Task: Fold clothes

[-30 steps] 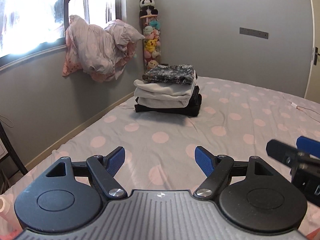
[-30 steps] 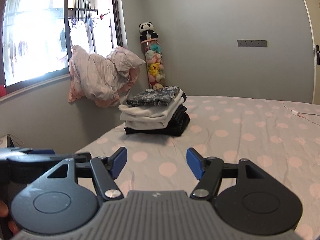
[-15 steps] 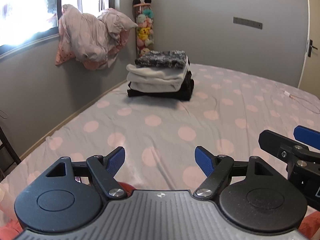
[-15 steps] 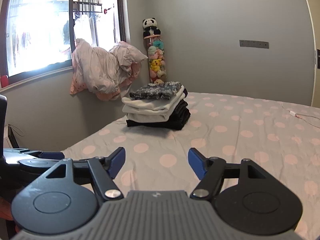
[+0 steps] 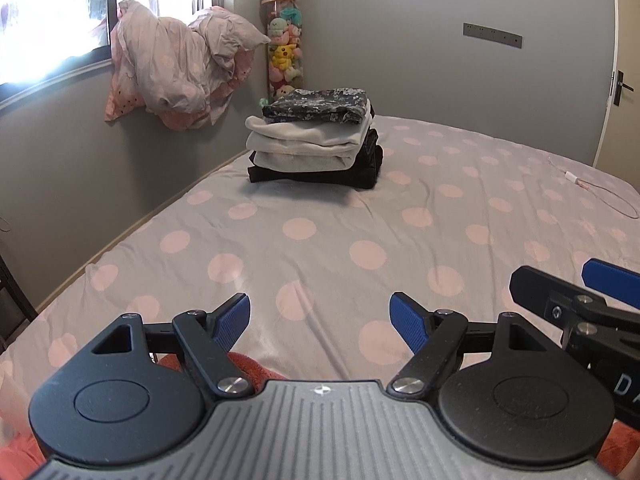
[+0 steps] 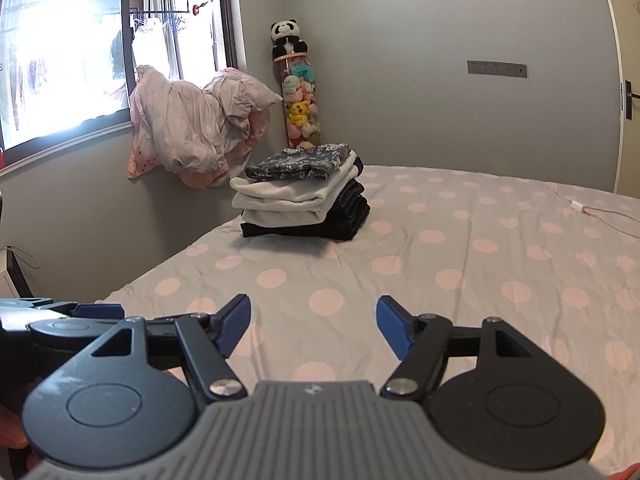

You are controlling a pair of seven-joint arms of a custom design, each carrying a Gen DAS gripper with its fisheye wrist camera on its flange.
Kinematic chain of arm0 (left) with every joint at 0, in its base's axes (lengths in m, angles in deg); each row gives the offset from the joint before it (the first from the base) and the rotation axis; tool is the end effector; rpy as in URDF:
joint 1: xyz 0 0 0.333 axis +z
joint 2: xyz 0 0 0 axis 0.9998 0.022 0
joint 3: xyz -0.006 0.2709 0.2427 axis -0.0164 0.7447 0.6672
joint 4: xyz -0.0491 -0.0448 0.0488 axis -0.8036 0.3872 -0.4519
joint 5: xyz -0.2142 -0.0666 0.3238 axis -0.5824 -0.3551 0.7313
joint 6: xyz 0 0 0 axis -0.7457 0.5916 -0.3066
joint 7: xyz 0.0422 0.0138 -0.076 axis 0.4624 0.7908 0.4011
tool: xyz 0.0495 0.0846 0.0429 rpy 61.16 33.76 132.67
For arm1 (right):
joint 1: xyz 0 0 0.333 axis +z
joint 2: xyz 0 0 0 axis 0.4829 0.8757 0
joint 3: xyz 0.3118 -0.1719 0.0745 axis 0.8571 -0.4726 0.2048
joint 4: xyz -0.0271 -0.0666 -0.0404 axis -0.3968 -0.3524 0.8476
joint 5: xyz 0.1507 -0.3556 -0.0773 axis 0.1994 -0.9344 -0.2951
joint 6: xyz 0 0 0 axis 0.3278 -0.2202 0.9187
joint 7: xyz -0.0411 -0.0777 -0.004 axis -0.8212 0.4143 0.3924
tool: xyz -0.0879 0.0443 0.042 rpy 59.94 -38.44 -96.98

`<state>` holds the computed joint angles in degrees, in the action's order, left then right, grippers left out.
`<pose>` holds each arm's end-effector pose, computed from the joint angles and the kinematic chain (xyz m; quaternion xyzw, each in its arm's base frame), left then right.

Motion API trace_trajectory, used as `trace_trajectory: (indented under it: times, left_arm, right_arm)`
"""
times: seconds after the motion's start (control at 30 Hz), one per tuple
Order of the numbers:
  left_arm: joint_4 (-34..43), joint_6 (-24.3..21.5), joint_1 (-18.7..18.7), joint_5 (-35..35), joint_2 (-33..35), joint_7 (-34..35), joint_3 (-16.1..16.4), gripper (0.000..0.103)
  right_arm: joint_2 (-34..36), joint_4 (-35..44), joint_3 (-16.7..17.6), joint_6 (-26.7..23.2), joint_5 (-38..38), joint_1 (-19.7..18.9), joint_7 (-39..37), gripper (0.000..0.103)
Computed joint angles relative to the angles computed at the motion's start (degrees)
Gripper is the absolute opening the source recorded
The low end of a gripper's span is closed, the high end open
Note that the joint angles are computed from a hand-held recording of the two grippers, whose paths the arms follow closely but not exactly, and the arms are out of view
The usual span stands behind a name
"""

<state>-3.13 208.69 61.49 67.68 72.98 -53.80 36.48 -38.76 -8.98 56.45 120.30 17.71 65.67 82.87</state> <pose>0.6704 -0.3403 0.5678 -0.7126 0.5402 -0.2572 0.3663 0.6594 0.4909 0.5668 -0.6879 0.4871 -0.2458 0.4787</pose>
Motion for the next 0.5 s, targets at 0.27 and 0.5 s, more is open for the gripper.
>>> trace_trajectory:
  times: [0.27, 0.5]
  left_arm:
    - [-0.3, -0.2, -0.2, 1.2, -0.3, -0.8, 0.1, 0.091]
    - [-0.6, 0.4, -0.2, 2.2, -0.6, -1.4, 0.0, 0.091]
  right_arm:
    - [0.1, 0.2, -0.8, 0.0, -0.6, 0.6, 0.8, 0.072]
    - [0.1, -0.3, -1.4, 0.7, -1.1, 0.8, 2.2, 0.073]
